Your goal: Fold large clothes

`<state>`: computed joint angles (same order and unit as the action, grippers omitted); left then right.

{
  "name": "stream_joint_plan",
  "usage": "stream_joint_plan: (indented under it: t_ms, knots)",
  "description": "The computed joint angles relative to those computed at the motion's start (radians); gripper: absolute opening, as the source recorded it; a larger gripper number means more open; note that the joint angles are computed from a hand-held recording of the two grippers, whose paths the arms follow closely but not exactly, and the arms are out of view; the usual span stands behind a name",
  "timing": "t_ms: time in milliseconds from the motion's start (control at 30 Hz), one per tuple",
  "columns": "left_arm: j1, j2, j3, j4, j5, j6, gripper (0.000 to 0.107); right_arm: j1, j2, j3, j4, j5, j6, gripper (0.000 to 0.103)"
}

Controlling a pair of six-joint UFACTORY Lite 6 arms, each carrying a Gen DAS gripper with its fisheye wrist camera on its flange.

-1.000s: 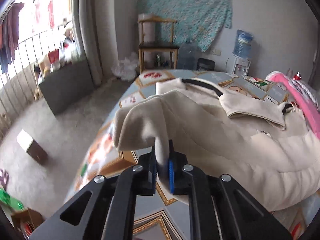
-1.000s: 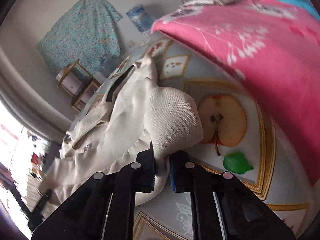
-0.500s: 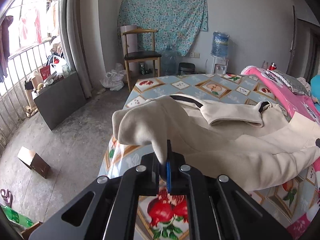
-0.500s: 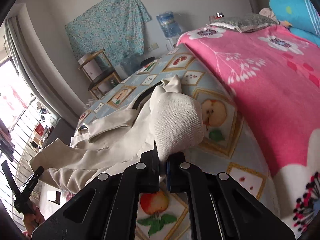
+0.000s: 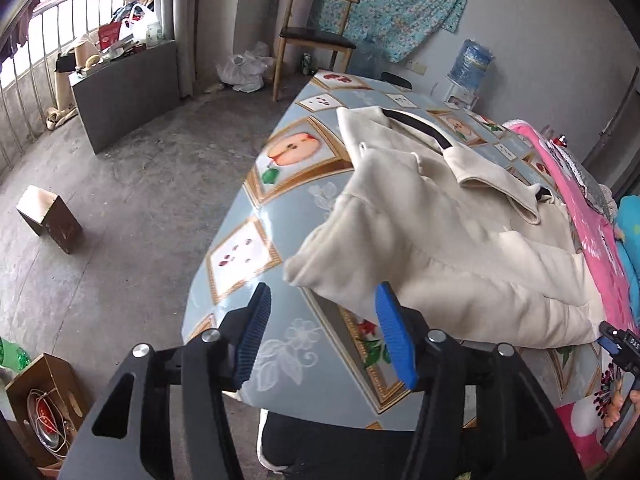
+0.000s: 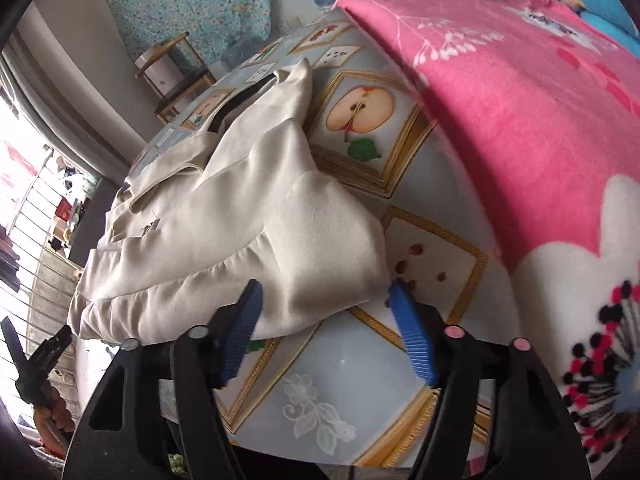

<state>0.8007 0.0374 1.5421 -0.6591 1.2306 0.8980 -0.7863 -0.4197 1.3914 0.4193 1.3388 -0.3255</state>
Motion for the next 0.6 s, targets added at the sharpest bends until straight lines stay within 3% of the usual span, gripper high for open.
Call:
stream_joint_plan:
  t_ms: [133, 300, 400, 533, 600]
  knots:
    - [0.042, 0.032, 0.068, -0.042, 0.033, 0.01, 0.053, -0.03, 0.067, 0.184, 0.062, 0.07, -0.014, 0.074]
    - [-0.12, 0.109, 0.168, -0.001, -0.002, -0.04, 0.053, 0.456, 0.3, 0.447, 0.015, -0.013, 0.109, 0.074]
    - [-0.265, 0.135, 0.185, 0.098, -0.116, -0.074, 0.053, 0.716, 0.508, 0.593, -0.006, -0.056, 0.113, 0.074]
    - [-0.367, 0.204, 0.218, 0.171, -0.193, -0.16, 0.053, 0.894, 0.847, 0.899, -0.075, 0.019, 0.116, 0.073]
    - [-0.403, 0.224, 0.212, 0.215, -0.24, -0.195, 0.047, 0.938, 1.031, 1.107, -0.091, 0.096, 0.118, 0.068]
